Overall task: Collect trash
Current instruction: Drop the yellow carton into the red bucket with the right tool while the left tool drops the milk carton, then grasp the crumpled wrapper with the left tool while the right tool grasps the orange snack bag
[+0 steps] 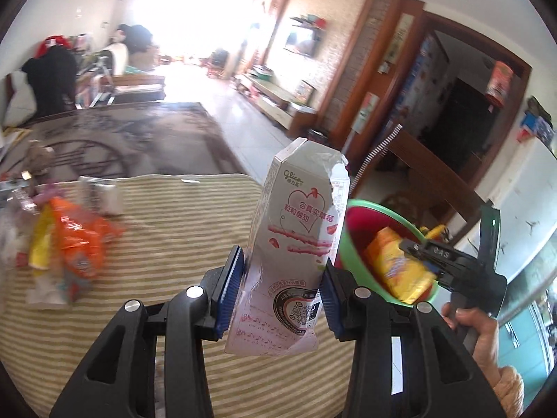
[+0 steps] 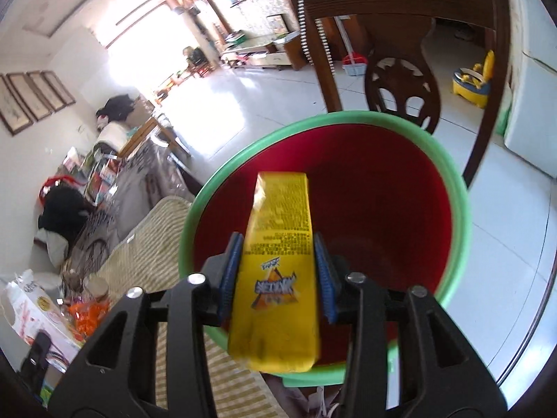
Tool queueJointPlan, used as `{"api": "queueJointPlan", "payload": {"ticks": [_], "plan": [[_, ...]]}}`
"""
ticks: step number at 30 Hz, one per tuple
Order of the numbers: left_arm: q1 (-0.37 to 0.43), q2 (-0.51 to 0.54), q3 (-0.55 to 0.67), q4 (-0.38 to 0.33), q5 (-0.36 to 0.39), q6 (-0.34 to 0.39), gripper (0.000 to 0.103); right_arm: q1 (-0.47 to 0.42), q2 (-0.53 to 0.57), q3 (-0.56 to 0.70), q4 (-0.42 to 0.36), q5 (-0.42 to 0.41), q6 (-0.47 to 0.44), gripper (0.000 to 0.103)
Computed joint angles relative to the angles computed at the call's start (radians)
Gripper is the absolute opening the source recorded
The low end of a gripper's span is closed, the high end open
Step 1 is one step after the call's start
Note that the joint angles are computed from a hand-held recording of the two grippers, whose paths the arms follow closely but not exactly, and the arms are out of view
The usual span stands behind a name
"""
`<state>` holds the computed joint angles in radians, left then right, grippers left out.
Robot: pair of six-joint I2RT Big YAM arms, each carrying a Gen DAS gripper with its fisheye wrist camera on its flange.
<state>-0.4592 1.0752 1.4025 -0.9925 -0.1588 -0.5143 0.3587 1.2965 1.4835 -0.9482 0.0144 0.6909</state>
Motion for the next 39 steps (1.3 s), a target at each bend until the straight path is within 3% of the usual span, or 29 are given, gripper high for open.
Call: {"api": "queueJointPlan", "payload": {"ticks": [1, 2, 4, 8, 11, 14, 17, 20, 22, 23, 30, 35, 39], "plan": [[-0.006, 0.022, 0.018, 0.004, 0.009, 0.002, 0.040, 0.001, -0.016, -0.015, 0.015, 0.009, 0.027, 0.082], [-0.008, 0.035, 0.031, 0.006, 0.019, 0.001, 0.040, -0.003, -0.034, -0.035, 0.046, 0.022, 0.061, 0.087], [-0.017, 0.068, 0.057, 0.026, 0.057, -0.011, 0.040, -0.009, -0.041, -0.030, 0.052, 0.060, 0.094, 0.089], [-0.027, 0.135, 0.123, 0.059, 0.120, -0.021, 0.040, 0.000, -0.090, -0.055, 0.057, 0.248, 0.205, 0.096], [-0.043, 0.189, 0.171, 0.089, 0.144, 0.008, 0.040, -0.014, -0.130, -0.091, 0.072, 0.345, 0.296, 0.098], [-0.054, 0.245, 0.225, 0.090, 0.160, 0.031, 0.040, -0.025, -0.157, -0.123, 0.089, 0.376, 0.341, 0.098], [-0.052, 0.308, 0.275, 0.081, 0.235, 0.004, 0.040, -0.022, -0.160, -0.120, 0.097, 0.405, 0.339, 0.098], [-0.061, 0.344, 0.300, 0.071, 0.248, -0.005, 0.042, -0.022, -0.161, -0.117, 0.115, 0.432, 0.309, 0.098], [-0.069, 0.365, 0.316, 0.054, 0.223, -0.006, 0.056, -0.021, -0.155, -0.111, 0.128, 0.441, 0.286, 0.098], [-0.068, 0.363, 0.313, 0.056, 0.219, -0.008, 0.066, -0.016, -0.156, -0.111, 0.124, 0.442, 0.283, 0.098], [-0.054, 0.251, 0.223, 0.059, 0.149, 0.024, 0.079, 0.002, -0.130, -0.076, 0.096, 0.416, 0.283, 0.098], [-0.012, 0.110, 0.108, 0.035, 0.091, 0.015, 0.084, 0.055, -0.103, -0.036, 0.086, 0.448, 0.229, 0.098], [0.041, -0.009, 0.021, -0.041, 0.041, 0.035, 0.086, 0.114, -0.062, 0.013, 0.073, 0.457, 0.172, 0.098]]}}
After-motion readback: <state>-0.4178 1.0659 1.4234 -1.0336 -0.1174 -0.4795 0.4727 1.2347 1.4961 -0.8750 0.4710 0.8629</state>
